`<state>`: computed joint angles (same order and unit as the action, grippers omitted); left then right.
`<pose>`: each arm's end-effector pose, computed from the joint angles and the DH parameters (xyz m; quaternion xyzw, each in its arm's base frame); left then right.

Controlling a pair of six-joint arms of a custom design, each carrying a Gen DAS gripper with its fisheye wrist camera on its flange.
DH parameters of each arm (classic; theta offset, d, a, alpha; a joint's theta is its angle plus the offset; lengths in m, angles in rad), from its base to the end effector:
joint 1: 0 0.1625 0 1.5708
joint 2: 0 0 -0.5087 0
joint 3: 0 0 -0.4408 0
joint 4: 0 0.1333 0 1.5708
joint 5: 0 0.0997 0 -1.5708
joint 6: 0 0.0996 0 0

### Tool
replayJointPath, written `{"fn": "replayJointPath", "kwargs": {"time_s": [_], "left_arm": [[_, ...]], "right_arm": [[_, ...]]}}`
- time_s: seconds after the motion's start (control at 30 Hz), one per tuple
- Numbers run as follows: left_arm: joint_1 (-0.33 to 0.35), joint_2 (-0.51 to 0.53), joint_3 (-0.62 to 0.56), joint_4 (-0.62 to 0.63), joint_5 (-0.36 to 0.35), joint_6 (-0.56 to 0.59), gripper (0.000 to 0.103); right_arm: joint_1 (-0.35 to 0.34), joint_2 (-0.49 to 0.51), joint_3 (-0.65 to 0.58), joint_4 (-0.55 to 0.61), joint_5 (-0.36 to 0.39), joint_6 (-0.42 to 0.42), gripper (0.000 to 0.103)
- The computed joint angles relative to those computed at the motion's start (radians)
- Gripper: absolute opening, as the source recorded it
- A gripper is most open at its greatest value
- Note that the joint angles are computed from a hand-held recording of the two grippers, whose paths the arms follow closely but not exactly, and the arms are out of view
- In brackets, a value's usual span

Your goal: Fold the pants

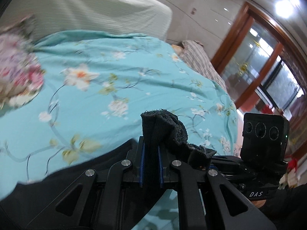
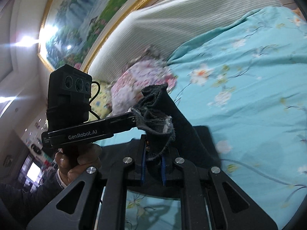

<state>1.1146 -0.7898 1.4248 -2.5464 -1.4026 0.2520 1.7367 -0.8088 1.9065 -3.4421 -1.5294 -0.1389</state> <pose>-0.2353 -0.8200 0.2031 0.3272 0.9261 -0.1764 0.0651 0.2500 -0.6607 0.1366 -0.1483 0.9140 -0.3769 0.0243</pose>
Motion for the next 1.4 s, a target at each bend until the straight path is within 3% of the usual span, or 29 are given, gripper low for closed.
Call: {"fn": "replayJointPath", "kwargs": {"time_s": [0.47, 1.0, 1.27, 1.4], "left_arm": [[0.09, -0.056, 0.108, -0.078, 0.023, -0.121, 0.01], [0.13, -0.084, 0.158, -0.108, 0.053, -0.188, 0.007], [0.148, -0.129, 0.212, -0.158, 0.072, -0.25, 0.008], [0.147, -0.163, 0.259, -0.213, 0.119, -0.297, 0.008]], "right_arm": [[0.001, 0.109, -0.093, 0.147, 0.031, 0.01, 0.014], [0.006, 0.154, -0.144, 0.243, 0.003, 0.007, 0.017], [0.018, 0.165, -0.155, 0.275, -0.011, -0.001, 0.032], [0.029, 0.168, -0.162, 0.3, -0.015, -0.011, 0.038]]}}
